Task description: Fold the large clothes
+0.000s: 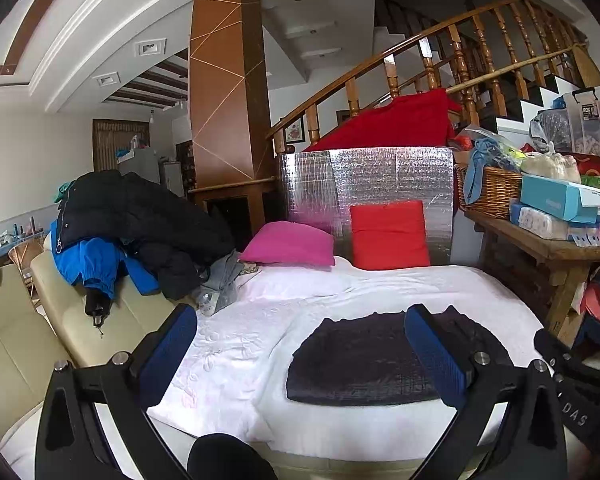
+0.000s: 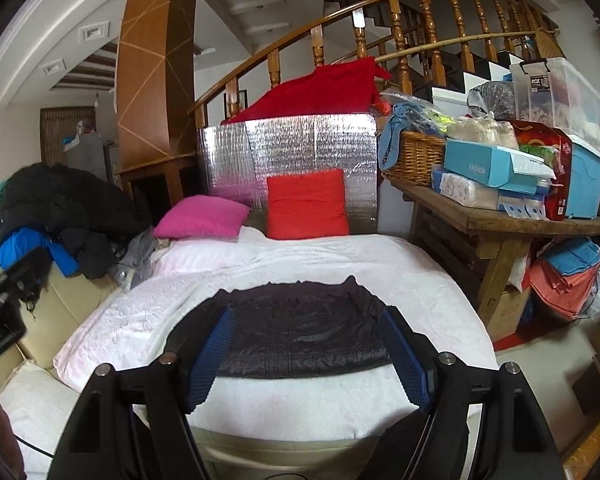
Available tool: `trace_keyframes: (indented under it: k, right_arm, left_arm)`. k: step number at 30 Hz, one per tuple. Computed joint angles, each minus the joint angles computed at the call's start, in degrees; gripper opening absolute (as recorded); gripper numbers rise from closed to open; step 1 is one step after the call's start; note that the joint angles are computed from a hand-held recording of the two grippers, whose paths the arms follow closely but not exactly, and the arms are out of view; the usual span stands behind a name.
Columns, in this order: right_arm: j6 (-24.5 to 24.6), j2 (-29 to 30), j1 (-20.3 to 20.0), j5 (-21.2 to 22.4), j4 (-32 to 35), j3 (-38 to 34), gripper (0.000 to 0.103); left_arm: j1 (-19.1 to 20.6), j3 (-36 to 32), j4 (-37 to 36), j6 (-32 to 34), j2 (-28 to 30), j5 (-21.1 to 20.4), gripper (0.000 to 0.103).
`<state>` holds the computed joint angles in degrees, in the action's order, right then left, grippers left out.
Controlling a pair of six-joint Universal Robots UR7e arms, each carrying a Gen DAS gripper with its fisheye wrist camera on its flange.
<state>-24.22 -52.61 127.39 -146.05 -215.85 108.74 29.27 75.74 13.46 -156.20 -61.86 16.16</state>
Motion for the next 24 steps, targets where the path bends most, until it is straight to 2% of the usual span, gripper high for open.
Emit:
trace_keyframes:
  k: [13, 24]
  right_arm:
    - [5.18, -0.1, -2.14, -0.3, 6.07, 0.21, 0.078]
    - [2.36, -0.45, -1.45, -1.56, 1.89, -0.45, 0.078]
  left_arm:
    - [1.31, -2.64, 6.15, -6.0, 2.28, -0.3, 0.103]
    - [1.22, -1.87, 4.16, -4.9, 1.5, -0.9, 0.103]
